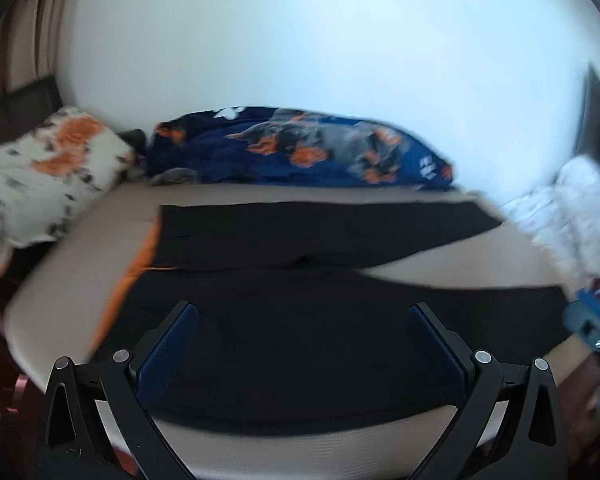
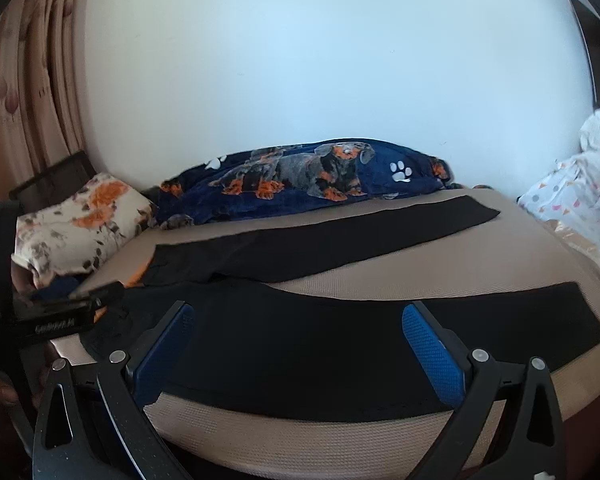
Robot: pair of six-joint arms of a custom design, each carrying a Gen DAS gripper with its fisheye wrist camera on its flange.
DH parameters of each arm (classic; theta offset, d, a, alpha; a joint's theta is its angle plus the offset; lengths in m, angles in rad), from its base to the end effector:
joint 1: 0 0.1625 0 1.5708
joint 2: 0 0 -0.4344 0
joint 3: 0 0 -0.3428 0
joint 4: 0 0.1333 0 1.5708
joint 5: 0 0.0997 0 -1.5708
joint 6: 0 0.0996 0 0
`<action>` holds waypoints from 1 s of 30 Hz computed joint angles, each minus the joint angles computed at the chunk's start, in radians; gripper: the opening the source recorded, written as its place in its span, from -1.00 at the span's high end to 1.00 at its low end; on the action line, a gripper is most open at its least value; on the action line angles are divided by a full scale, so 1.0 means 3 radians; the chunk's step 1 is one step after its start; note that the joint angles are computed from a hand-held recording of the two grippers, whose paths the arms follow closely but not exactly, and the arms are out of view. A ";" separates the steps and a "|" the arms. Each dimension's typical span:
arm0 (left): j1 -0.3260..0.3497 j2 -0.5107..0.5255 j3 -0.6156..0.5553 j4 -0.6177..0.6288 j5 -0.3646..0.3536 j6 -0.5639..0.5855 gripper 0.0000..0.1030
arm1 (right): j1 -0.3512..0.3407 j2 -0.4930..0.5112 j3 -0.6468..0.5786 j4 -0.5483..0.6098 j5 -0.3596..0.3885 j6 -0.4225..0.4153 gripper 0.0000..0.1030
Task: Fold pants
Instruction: 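Move both tools toward the waistband of the black trousers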
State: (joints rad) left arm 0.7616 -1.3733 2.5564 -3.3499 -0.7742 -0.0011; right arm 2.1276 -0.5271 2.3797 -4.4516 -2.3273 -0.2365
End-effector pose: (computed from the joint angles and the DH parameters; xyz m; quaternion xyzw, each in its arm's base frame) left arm -0.1024 -0.3802 0.2694 0.2417 0.8549 -0.3949 0.2341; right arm 0.2631 -0.2998 0.0997 0.1451 -0.8165 0.5024 0.2446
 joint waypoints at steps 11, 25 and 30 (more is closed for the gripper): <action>0.0143 0.0137 -0.0393 0.0552 0.0288 0.0008 -0.99 | -0.0322 -0.0083 -0.0186 0.0427 0.0741 0.0050 -1.00; 0.1197 0.0274 -0.1369 0.0871 -0.0511 0.0642 -0.99 | -0.0501 -0.0162 -0.0560 0.1352 0.0717 0.0110 -1.00; 0.1736 0.0536 -0.2375 0.1886 -0.1053 0.0806 -0.99 | -0.0652 -0.0170 -0.0563 0.1516 0.0815 0.0233 -1.00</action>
State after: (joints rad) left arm 1.2822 -1.2126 1.8439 -2.7842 -1.0902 0.2408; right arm 1.9321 -0.5780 2.2107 -3.9969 -2.0828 -0.1667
